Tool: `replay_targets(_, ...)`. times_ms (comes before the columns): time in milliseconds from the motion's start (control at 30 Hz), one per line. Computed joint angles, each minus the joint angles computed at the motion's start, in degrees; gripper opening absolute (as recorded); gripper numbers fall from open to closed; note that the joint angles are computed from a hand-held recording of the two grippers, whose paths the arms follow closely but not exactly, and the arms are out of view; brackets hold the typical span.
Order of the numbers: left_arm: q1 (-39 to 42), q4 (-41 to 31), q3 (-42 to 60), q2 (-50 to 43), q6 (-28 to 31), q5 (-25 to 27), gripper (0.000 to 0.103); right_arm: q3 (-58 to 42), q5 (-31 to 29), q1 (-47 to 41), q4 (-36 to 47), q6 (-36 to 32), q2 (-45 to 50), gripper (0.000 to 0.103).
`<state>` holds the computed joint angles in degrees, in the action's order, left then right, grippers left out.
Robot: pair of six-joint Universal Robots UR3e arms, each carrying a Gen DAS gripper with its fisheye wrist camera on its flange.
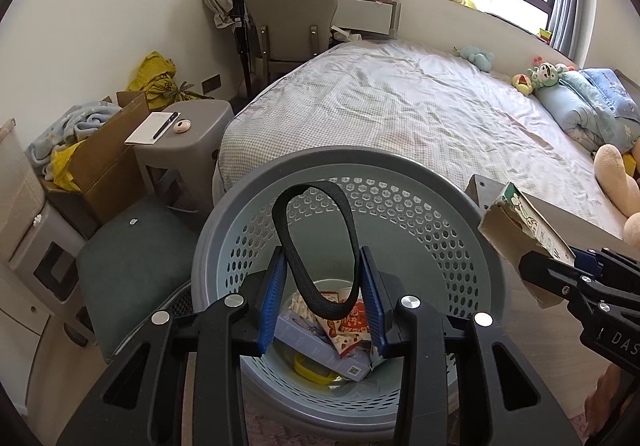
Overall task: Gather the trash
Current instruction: 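Carry the black band and white box over the basket, then open both grippers to drop the band and box into the basket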
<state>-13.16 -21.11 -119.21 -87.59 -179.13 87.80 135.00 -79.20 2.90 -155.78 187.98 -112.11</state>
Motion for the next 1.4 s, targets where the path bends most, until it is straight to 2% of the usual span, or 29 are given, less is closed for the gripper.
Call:
replay_targets(367,2.7,-0.2,1.2,-2.9,1.0,-0.3,0.037,-6.6,-4.4,6.9,-4.4,3.0,12.6,0.042)
replay_targets(467,3.2,0.2,0.8,-2.4,0.8,-0.2,0.053,-7.0,-5.0,7.5,-5.2,3.2,13.2,0.044)
replay_targets(533,3.3,0.0,0.6,-1.9,0.5,-0.1,0.060,-7.2,-5.8,7.8,-5.9,3.2,13.5,0.053)
replay_targets(600,3.5,-0.4,0.8,-1.8,0.5,-0.2,0.069,-7.0,-6.4,8.1,-6.4,3.3,13.2,0.058)
replay_targets(1400,1.7,-3.4,1.5,0.5,-1.4,4.1,0.082,-4.9,-6.2,7.5,-7.2,4.1,10.2,0.070)
